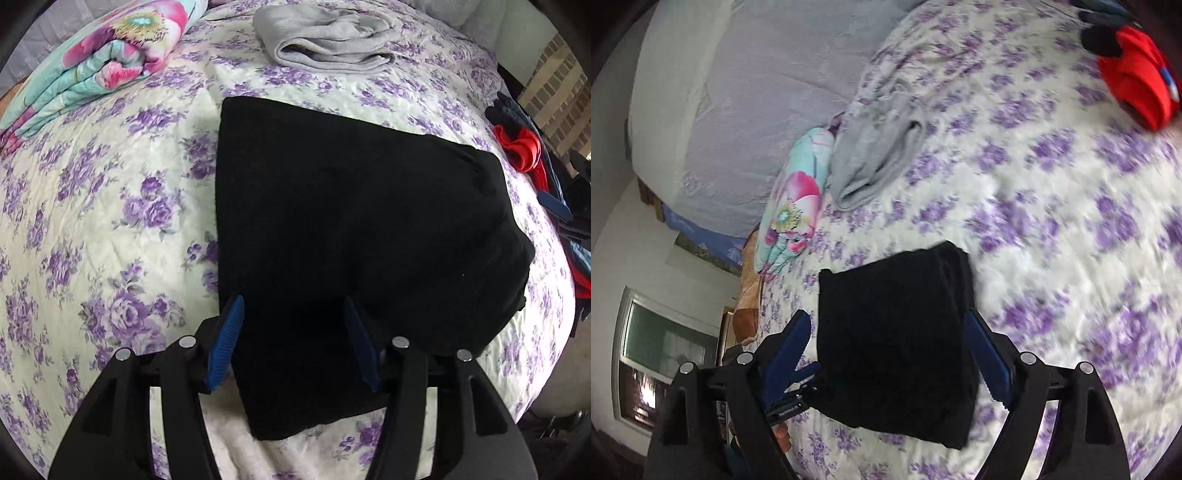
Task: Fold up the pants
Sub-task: 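Regrip the pants edge with the right tool, then release the folded black pants with both tools and smooth them flat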
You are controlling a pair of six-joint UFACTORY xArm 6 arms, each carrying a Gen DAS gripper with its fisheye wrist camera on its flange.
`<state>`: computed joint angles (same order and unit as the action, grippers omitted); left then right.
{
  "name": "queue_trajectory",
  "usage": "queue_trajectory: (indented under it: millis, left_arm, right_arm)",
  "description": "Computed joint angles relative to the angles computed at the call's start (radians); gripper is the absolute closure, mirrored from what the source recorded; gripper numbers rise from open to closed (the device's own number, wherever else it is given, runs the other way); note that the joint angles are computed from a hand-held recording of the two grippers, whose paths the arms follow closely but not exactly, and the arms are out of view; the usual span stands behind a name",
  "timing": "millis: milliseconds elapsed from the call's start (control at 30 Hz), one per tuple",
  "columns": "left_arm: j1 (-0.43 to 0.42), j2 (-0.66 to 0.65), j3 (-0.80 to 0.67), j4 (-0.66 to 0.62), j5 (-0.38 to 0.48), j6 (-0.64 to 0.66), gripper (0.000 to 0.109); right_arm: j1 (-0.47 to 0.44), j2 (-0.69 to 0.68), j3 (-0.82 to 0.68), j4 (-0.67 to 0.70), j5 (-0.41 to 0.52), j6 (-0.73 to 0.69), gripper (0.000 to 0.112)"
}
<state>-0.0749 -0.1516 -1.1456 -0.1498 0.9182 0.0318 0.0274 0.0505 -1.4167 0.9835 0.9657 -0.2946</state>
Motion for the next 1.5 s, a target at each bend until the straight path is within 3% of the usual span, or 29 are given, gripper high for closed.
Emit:
queue_trajectory:
  millis: [200, 333, 367, 400, 500, 600, 700, 800, 900, 967, 1033, 1100, 1167, 1200, 1267, 1333, 1500]
  left_arm:
    - [0.008, -0.062, 0.019, -0.031, -0.043, 0.023, 0.052]
    - [-0.011, -0.062, 0.045, 0.021, -0.026, 0.003, 0.045]
    - [-0.017, -0.050, 0.050, 0.066, -0.005, -0.021, 0.044]
    - [-0.021, -0.043, 0.057, 0.103, 0.013, -0.041, 0.044]
    - [0.001, -0.075, 0.075, 0.058, 0.005, -0.026, 0.045]
    - [0.029, -0.088, 0.063, 0.000, -0.004, -0.003, 0.045]
    - [0.038, -0.065, 0.038, -0.057, -0.007, 0.019, 0.040]
    - [-0.010, -0.005, 0.013, 0.067, 0.036, -0.034, 0.036]
    - [-0.003, -0.038, 0.031, 0.067, 0.031, -0.025, 0.037]
    - [0.010, -0.066, 0.035, 0.074, 0.011, -0.021, 0.038]
    - [0.035, -0.096, 0.031, 0.058, -0.006, -0.009, 0.038]
    - [0.052, -0.120, 0.031, 0.041, -0.030, -0.001, 0.037]
    - [0.063, -0.152, 0.044, 0.026, -0.059, 0.013, 0.028]
    - [0.060, -0.164, 0.051, 0.041, -0.068, 0.003, 0.023]
    - [0.038, -0.159, 0.041, 0.100, -0.064, -0.040, 0.023]
    - [0.016, -0.154, 0.031, 0.138, -0.038, -0.074, 0.023]
    - [-0.025, -0.126, -0.008, 0.210, -0.015, -0.124, 0.023]
  right_arm:
    - [0.080, 0.243, -0.302, 0.039, 0.117, -0.012, 0.027]
    - [0.089, 0.337, -0.346, -0.042, 0.094, 0.106, 0.028]
    - [0.080, 0.360, -0.354, -0.038, 0.116, 0.120, 0.033]
    - [0.074, 0.363, -0.347, -0.020, 0.114, 0.114, 0.035]
    - [0.069, 0.355, -0.383, -0.052, 0.156, 0.140, 0.033]
    - [0.068, 0.287, -0.329, 0.012, 0.104, 0.046, 0.022]
    - [0.068, 0.238, -0.241, 0.033, 0.069, 0.003, 0.019]
    - [0.068, 0.238, -0.181, -0.011, 0.058, 0.038, 0.025]
    - [0.045, 0.211, -0.193, 0.007, 0.084, 0.109, 0.025]
    - [0.040, 0.160, -0.189, 0.002, 0.041, 0.051, 0.024]
    - [0.054, 0.078, -0.169, -0.118, -0.057, 0.005, 0.023]
    - [0.088, -0.038, -0.093, -0.297, -0.218, -0.024, 0.013]
    - [0.120, -0.144, 0.021, -0.438, -0.373, -0.062, 0.013]
    - [0.124, -0.178, 0.064, -0.455, -0.395, -0.094, 0.013]
    - [0.119, -0.206, 0.104, -0.476, -0.331, -0.118, 0.013]
    - [0.114, -0.229, 0.165, -0.515, -0.288, -0.014, 0.013]
    - [0.051, -0.240, 0.264, -0.343, -0.060, 0.173, 0.013]
